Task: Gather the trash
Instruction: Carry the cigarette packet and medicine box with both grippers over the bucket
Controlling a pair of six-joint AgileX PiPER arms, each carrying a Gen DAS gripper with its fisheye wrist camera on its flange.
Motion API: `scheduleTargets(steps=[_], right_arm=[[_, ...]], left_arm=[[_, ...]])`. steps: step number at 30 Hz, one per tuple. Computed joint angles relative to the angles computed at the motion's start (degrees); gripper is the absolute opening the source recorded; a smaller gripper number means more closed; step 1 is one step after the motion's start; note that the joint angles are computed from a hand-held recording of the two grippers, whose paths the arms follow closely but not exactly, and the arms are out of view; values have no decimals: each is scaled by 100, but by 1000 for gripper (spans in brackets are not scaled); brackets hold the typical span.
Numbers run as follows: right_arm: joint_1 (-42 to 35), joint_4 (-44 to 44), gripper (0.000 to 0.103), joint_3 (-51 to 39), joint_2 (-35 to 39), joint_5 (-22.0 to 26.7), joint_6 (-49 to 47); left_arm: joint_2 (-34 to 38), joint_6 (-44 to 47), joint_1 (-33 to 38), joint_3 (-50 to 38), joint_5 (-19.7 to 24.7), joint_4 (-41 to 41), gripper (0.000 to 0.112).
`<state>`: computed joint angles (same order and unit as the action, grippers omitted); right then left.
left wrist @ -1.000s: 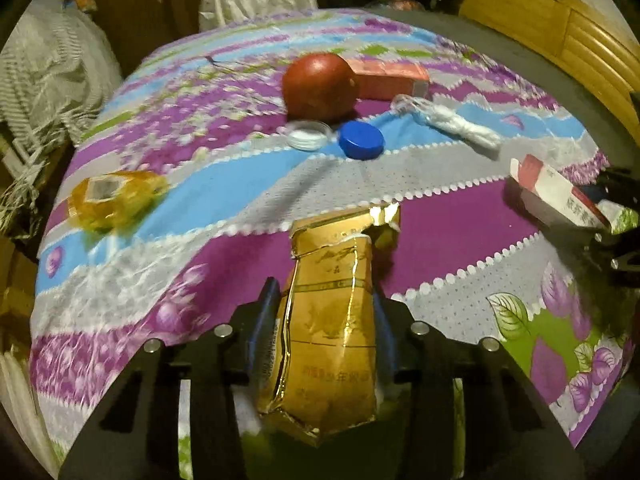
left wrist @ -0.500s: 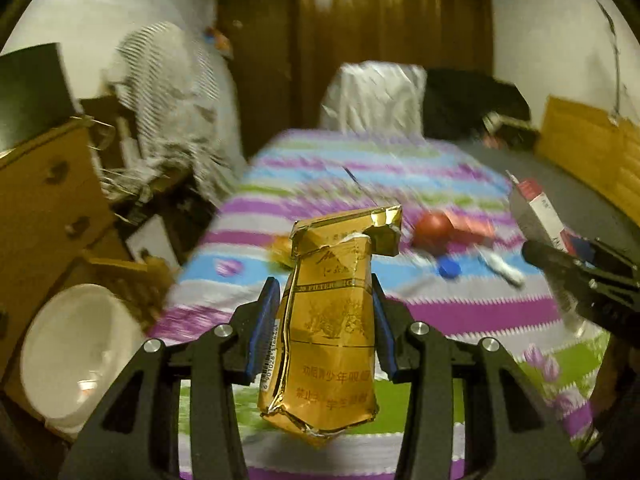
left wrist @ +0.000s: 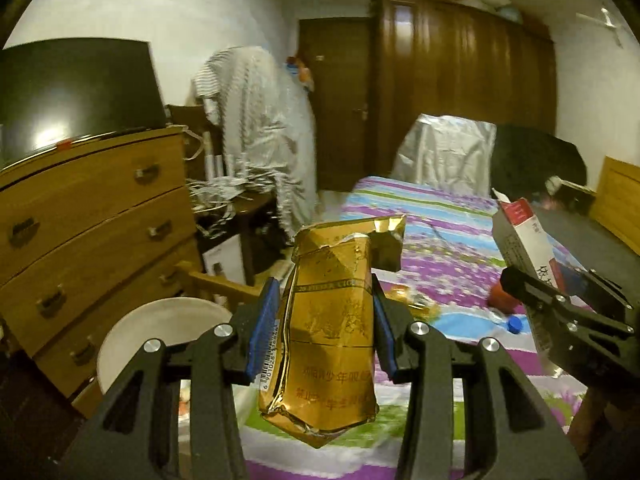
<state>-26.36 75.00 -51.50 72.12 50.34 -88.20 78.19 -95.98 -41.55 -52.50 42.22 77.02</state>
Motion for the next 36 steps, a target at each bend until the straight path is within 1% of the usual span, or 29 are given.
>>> scheduleTargets(steps=[3,8,10,13,14,17,20,24,25,27,28,31,32,36], right_arm=[[847,-176,50,-14,-221,-505,420],[2470,-900,50,-333,-166,-1477,1513],[3134,-1356,50,-522,-38,-1881,2075],[3948,-2088,50,-886,291,-2285,2940],[4162,-2353,50,-1054,436,-2342,3252],[4665,-3036,50,-1504,842,-2443,4008],[5154,-3880,50,-2168,1436,-2367,4963],[5528,-4636,50,-3071,2253,-1951,5773],[5604,-4791,50,-3357,2502,-1775,5960],[5698,-4979,50,-3757,2867,-1502,6162],[5728,-5062,50,-4038,3102,-1269,6260],[5884,-5375,50,-4704,3663,-894,6629],[5927,-5476,50,-5063,3936,-682,6776],[5954,-5512,50,-5653,4496,-383,6955]], left_arm=[[-290,209,336,151,-43,-139,42],[-782,648,999,416,-300,-438,42],[-944,966,1460,498,-558,-668,42],[-1065,1560,2200,577,-1018,-1111,42],[-1145,1884,2466,621,-1182,-1384,42],[-1070,2699,3217,627,-1660,-2066,42],[-963,3270,3766,647,-1973,-2530,42],[-623,4198,4449,563,-2366,-3334,42],[-494,4558,4617,500,-2440,-3649,42],[-284,5049,4857,429,-2551,-4077,42],[-152,5379,4979,370,-2598,-4380,42],[171,6047,5237,250,-2697,-4990,42],[271,6272,5305,212,-2723,-5203,42],[560,6878,5513,143,-2843,-5761,42]])
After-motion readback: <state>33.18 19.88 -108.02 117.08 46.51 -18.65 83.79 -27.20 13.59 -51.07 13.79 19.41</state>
